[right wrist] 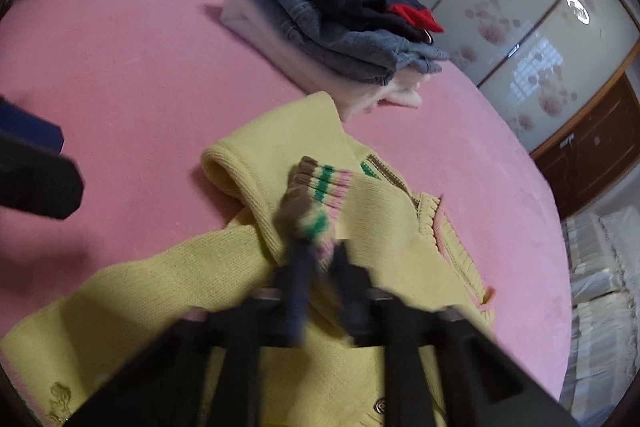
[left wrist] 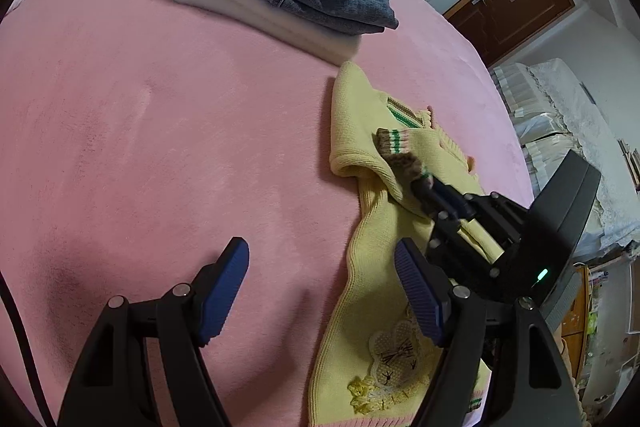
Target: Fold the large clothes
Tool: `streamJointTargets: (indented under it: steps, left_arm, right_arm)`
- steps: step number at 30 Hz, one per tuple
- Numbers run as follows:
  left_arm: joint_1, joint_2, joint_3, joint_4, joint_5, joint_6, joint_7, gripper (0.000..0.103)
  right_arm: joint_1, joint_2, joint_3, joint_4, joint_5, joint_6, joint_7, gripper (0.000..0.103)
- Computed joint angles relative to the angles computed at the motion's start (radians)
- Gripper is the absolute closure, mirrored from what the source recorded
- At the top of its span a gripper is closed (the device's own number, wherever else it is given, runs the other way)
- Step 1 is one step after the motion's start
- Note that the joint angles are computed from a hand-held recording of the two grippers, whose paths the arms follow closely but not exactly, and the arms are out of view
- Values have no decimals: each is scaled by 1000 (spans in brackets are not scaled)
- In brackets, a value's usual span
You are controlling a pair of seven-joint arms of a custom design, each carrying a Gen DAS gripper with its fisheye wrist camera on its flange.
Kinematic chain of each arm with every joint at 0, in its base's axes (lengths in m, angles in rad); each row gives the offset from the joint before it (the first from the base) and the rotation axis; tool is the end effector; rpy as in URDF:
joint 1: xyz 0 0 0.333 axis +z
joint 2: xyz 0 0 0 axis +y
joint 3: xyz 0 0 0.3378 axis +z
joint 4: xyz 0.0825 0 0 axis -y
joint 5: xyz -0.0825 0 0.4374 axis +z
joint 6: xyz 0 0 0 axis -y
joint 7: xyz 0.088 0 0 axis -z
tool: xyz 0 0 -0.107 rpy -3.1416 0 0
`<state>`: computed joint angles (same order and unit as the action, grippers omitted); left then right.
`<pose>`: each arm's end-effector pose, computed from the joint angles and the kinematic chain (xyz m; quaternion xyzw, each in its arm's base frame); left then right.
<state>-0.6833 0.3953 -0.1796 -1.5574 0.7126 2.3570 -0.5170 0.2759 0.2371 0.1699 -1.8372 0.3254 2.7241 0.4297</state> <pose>0.5197 -0.5634 0.4692 -0.8837 0.3356 -0.3170 0.0770 0.6547 0.2900 0.4713 -0.9330 0.1201 -0.2307 0.2488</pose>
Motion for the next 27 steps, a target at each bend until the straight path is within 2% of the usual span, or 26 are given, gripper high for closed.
streamJointTargets:
  steps: [4, 7, 8, 9, 10, 11, 15, 18, 22, 25, 27]
  left_arm:
    - [-2, 7, 1, 13, 5, -1, 5, 29]
    - [-4, 20, 1, 29, 0, 0, 22, 29]
    - [-4, 26, 1, 37, -4, 1, 31, 29]
    - [-4, 30, 1, 40, -9, 4, 36, 29]
    - [-4, 36, 1, 45, -15, 8, 43, 29]
    - [-2, 41, 2, 49, -22, 14, 51, 29]
    - [-4, 63, 5, 80, -48, 2, 106, 29]
    - [-6, 79, 12, 113, -60, -34, 163, 29]
    - [-3, 105, 28, 174, -66, -108, 242, 29]
    - [8, 123, 37, 210, -73, -138, 293, 29]
    - [15, 138, 42, 240, -81, -155, 328, 29]
  right_arm:
    - [-55, 13, -3, 104, 188, -82, 134, 96]
    - [-89, 50, -61, 196, 228, -197, 394, 94]
    - [-100, 67, -69, 222, 221, -239, 440, 88]
    - [-131, 96, -70, 262, 195, -320, 505, 81]
    - [-127, 103, -91, 269, 190, -344, 526, 63]
    - [-138, 114, -103, 275, 170, -366, 565, 53]
    - [-203, 165, -89, 343, 210, -483, 589, 52]
    - [-222, 227, -74, 428, 236, -517, 602, 52]
    - [-206, 297, -60, 520, 211, -551, 645, 53]
    - [-169, 352, -62, 575, 145, -553, 673, 53]
    - [-138, 351, -67, 557, 80, -514, 663, 59]
